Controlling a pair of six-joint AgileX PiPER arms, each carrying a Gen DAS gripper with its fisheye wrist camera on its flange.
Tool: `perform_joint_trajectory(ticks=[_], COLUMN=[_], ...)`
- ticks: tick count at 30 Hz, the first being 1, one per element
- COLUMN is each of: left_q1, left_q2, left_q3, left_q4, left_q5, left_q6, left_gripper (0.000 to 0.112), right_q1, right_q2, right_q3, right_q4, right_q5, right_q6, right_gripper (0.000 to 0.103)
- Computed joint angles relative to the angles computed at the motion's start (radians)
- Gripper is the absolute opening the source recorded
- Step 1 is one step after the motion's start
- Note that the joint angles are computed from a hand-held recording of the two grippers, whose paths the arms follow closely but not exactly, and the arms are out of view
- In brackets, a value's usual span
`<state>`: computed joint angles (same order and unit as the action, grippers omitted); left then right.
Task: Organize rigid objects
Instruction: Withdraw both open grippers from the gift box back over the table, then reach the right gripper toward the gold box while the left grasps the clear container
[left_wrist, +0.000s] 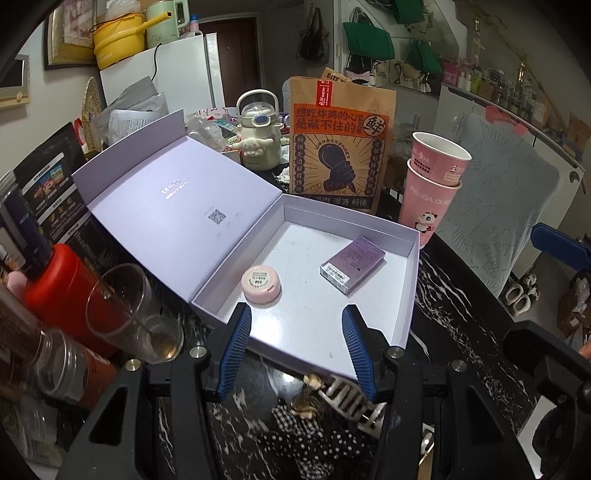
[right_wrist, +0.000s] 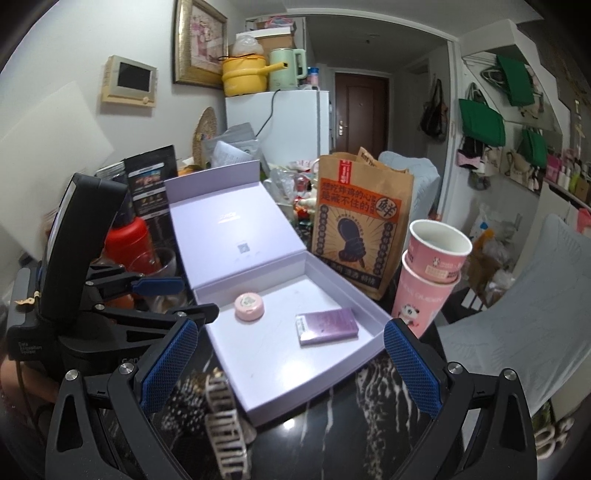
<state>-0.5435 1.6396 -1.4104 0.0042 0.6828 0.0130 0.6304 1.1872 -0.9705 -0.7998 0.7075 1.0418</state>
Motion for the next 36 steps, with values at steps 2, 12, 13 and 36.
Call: perform_joint_trajectory(ticks=[2, 12, 13, 36], left_q1=[-0.006, -0.026, -0.028, -0.033], left_q2=[-0.034, -0.142, -0.151, -0.254], left_q3=[0.048, 0.222, 0.234, 0.463], left_q4=[0.001, -0.100, -0.117, -0.205], left_q5=[-0.019, -0.071, -0.072, -0.115], left_q6=[-0.007, 0.057, 0.071, 0.120], left_gripper=[0.050, 0.050, 0.050, 0.072], right_q1=[0.020, 0.188, 0.202, 0.454], right_q2=[-0.017, -0.085, -0.088, -0.197], right_q3=[0.023, 0.143, 0.153, 0.362], right_q4=[-0.010, -0.138, -0.150, -0.195], right_q5=[0.004, 0.097, 0.109, 0.228], right_q6=[0.024, 0.233, 0.252, 0.531], right_gripper=[0.103, 0.103, 0.103, 0.103])
